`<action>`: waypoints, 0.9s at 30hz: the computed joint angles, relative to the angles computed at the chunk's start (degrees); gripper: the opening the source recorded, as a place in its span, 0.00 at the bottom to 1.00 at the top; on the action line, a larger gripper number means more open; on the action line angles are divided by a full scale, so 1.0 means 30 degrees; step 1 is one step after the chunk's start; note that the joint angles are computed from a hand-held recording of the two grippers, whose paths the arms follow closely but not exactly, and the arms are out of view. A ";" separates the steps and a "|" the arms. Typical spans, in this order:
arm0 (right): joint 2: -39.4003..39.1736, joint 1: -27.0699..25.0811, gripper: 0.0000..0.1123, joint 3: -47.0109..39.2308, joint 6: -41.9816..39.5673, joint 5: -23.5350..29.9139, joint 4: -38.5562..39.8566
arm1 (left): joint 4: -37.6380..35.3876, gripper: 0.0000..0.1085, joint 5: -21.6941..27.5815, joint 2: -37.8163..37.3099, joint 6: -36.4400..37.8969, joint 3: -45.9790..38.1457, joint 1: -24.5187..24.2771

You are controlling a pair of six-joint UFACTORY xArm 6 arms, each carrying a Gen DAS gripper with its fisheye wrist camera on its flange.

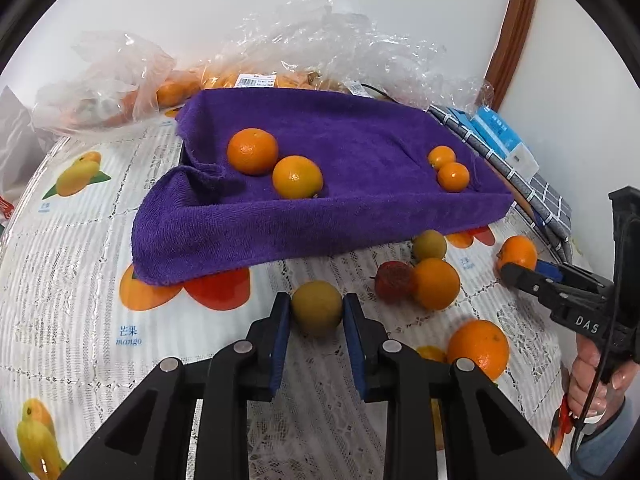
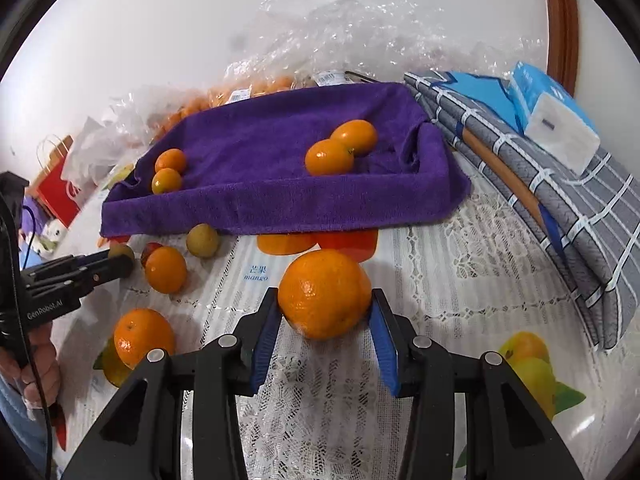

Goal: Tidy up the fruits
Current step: 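Grasp a large orange with the right tool while the left tool grasps a yellow-green fruit, then lift and carry the orange and yellow-green fruit over the purple towel with both tools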

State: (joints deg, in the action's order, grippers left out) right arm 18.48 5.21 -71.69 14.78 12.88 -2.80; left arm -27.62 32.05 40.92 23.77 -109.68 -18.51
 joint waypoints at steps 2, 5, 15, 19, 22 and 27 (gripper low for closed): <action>-0.0044 -0.0019 0.38 0.0081 0.0271 -0.0138 -0.0367 | -0.1468 0.23 -0.0194 -0.0246 0.0951 0.0350 0.0099; -0.0509 -0.0025 0.38 0.0993 -0.0923 -0.1613 0.1349 | -0.3514 0.23 -0.1213 -0.0892 0.2118 0.1408 0.0127; -0.1230 -0.0657 0.38 0.2284 0.2892 -0.3860 -0.1797 | -0.6052 0.23 -0.3903 -0.2069 0.4524 0.3267 -0.0292; -0.1435 -0.1094 0.38 0.2583 0.5220 -0.4312 -0.3743 | -0.7052 0.23 -0.4491 -0.2409 0.5656 0.3708 -0.0409; -0.1630 -0.1443 0.38 0.2833 0.6953 -0.4628 -0.5253 | -0.7819 0.23 -0.4658 -0.2556 0.6544 0.3849 -0.0492; -0.1853 -0.1909 0.38 0.2487 1.1343 -0.3437 -0.9889 | -0.8681 0.23 -0.4667 -0.2629 0.7268 0.3857 -0.0518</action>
State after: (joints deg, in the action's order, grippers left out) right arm 12.92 -0.52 -64.22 48.81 2.57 -32.47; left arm -53.66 18.05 33.03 45.58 -98.11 -20.06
